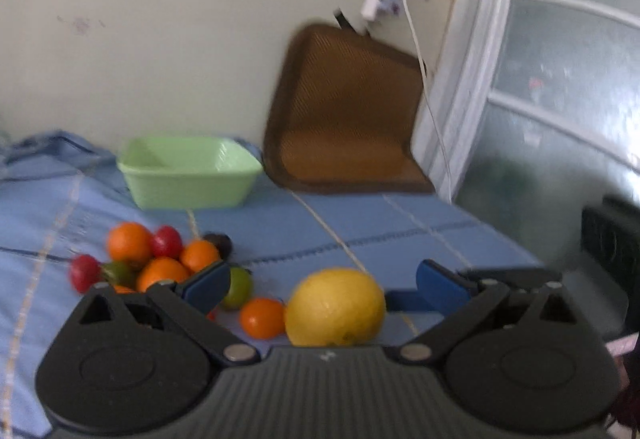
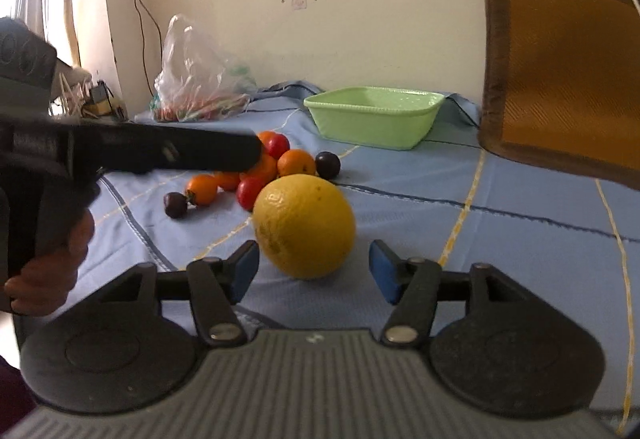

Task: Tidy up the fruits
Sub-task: 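Carry the yellow citrus fruit into the green basket and open the right gripper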

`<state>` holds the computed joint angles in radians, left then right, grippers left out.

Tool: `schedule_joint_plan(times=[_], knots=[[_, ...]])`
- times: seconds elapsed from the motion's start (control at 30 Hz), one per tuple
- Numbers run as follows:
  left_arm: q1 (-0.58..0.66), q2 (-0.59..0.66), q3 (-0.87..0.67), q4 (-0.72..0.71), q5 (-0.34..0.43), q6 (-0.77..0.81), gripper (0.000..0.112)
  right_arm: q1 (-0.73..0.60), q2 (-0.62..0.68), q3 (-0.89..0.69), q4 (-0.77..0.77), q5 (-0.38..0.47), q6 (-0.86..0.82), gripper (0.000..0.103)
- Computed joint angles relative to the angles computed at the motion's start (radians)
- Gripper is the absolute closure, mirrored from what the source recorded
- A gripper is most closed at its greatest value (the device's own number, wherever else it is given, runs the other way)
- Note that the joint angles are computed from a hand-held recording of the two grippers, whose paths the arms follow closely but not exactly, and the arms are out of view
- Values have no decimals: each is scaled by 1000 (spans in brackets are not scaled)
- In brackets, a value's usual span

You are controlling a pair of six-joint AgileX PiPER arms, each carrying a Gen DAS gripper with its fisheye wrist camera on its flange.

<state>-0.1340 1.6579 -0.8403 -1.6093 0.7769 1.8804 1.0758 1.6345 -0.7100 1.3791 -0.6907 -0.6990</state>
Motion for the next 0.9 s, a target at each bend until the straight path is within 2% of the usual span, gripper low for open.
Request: schedule_joint_plan(times=[0.07,0.1,0.13,0.17,0.33,0.43,0.5,0.6,0.7,0.8,0.83,0.9], knots=[[-22,32,-27,53,-23,-43,23,-25,9,-5,-24,32,-1,38],[-33,51,-46,81,-33,-72,35,-35,14,-7,-39,49,1,39],[-37,67,-58,97,-29,-87,39,-43,18,-8,-55,68,3,45],[-31,71,-54,78,-18,-62,46,-48,23,-11,-63,78,-3,47],[-37,28,-29,-30,-27,33,48,-27,22,-12,-85,2,42,49],[-47,39,-107,-60,-49,24,47,-61,23,-49,-123,-26,-9,49],[-50,92,-237,1,-67,-110,46,-115,49,-115,-133,-16,-101,49],[-59,245,-536,168,-73,-368,46,-231,119,-237,-211,28,-167,49],[-68,419,-836,330,-82,-660,46,-370,201,-390,-263,156,-190,49],[-83,597,-1136,542,-50,-957,46,-462,292,-540,-198,273,-286,49],[-87,657,-1234,612,-17,-1044,46,-484,318,-580,-159,305,-332,49],[-91,751,-1375,698,27,-1163,46,-522,358,-638,-76,365,-426,49]])
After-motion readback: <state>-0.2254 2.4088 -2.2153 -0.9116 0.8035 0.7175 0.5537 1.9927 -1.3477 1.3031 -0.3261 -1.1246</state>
